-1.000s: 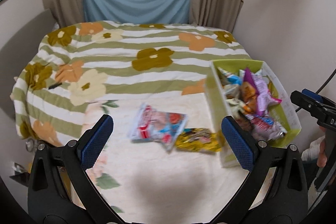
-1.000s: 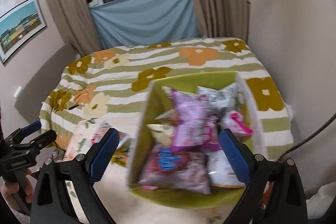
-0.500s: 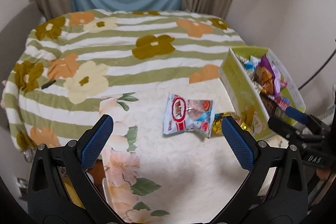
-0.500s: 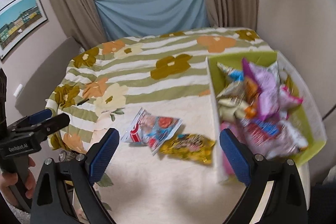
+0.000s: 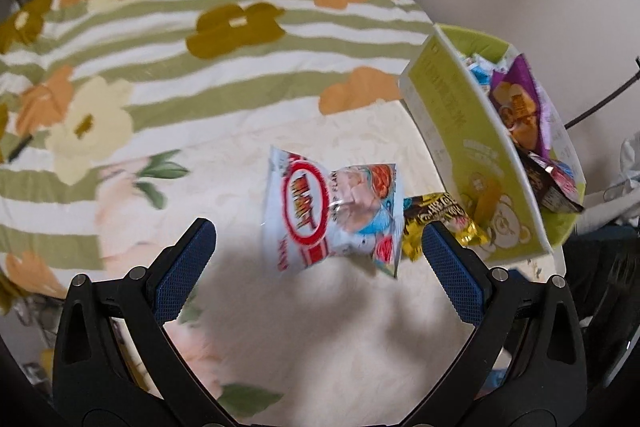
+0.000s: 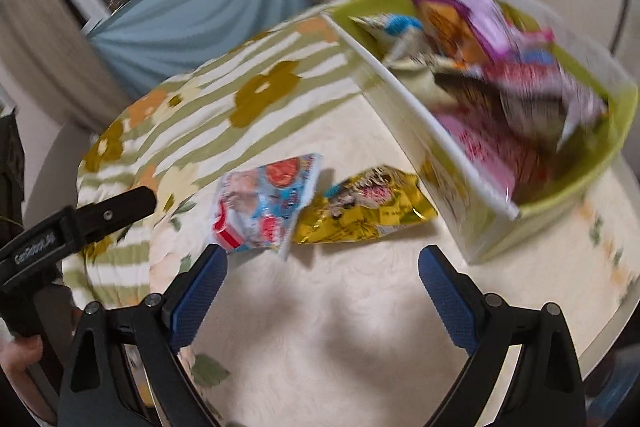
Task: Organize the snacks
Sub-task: 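Move both tools back toward the remaining bags on the bed, then grasp the white-red Oishi bag with the left tool while the right tool grasps the gold bag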
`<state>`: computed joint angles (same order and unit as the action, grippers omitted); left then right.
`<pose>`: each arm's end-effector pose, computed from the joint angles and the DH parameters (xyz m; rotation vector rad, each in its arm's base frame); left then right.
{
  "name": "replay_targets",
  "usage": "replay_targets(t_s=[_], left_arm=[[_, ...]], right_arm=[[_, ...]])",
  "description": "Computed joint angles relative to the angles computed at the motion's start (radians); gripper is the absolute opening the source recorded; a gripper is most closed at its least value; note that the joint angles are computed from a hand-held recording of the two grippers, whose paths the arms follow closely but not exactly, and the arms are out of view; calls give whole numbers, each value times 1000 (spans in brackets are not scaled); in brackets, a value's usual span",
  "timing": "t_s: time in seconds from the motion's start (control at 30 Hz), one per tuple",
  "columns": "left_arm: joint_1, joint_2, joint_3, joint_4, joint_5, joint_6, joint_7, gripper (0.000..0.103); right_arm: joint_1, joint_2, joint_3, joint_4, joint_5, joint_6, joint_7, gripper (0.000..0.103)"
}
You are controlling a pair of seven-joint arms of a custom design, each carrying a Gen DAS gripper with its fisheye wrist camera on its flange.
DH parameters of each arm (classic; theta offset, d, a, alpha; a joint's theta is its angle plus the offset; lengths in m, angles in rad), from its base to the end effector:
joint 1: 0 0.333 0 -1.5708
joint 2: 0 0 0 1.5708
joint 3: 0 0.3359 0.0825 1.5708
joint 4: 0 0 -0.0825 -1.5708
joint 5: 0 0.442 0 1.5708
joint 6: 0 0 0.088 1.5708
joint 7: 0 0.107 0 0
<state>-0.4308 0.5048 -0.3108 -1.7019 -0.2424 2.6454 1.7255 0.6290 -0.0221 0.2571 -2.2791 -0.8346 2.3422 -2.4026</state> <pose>0.5872 -0.4886 0.3454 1.3410 -2.6612 0.8187 0.3688 0.4338 0.3588 -0.9173 2.4271 -0.4966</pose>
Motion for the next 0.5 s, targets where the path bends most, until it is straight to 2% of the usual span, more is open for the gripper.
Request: replay_targets(t_s=[0.17,0.4,0.5], left_arm=[[-36,115,18,129,28,-74,-43,102],[-102,238,67,289,109,-153,-144,102],[-121,278,82,339,148,-187,-174,102]], right_arm=[[-2,42,-10,-15,-79,16,196,96],[5,63,-27,-14,-123,-9,325,96],[-4,70,-39,-20,-120,13,364,96]])
